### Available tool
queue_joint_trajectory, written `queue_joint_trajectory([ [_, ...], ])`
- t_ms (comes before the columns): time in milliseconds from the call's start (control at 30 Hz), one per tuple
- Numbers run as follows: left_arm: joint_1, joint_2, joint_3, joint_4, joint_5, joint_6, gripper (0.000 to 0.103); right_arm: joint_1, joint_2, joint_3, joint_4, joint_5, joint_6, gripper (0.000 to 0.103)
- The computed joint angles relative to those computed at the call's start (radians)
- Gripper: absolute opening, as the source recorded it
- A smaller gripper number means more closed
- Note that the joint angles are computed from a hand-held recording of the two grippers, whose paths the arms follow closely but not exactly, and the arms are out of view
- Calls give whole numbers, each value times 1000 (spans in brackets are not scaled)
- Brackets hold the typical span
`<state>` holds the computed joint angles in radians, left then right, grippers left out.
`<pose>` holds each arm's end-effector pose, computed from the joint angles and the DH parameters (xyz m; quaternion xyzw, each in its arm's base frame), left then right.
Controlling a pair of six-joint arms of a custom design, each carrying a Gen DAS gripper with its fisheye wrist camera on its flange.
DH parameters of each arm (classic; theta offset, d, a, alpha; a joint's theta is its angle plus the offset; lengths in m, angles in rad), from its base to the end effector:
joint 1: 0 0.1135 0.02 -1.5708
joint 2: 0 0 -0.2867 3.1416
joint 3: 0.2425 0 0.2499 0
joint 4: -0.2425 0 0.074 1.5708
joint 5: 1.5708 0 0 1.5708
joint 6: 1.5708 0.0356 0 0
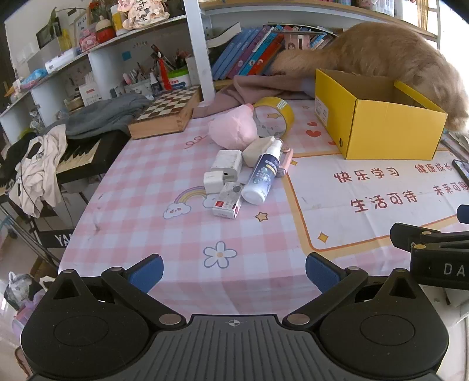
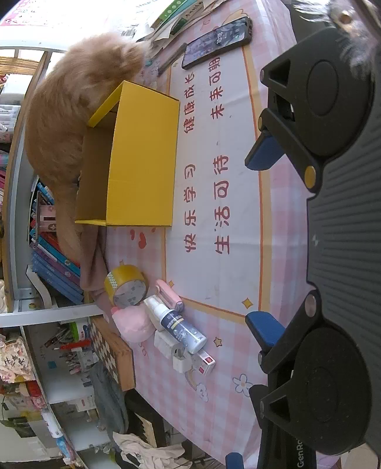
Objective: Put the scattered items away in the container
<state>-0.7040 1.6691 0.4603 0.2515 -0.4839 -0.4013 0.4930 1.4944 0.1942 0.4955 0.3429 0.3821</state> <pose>0.2020 -0.1498 0.1069 0.0680 0.9259 0.0405 0.3694 0.1777 0.0819 0.1042 0.0130 0.9161 0.0127 0.4006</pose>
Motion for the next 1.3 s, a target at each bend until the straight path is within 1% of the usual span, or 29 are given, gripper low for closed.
queue_joint_trajectory([
  [1033, -13, 22, 4, 5, 0, -18, 103, -10, -16, 3, -21, -11, -3, 103],
  [1300, -22, 12, 17, -29, -4, -34, 103, -33, -26, -9, -7, -31, -25, 103],
])
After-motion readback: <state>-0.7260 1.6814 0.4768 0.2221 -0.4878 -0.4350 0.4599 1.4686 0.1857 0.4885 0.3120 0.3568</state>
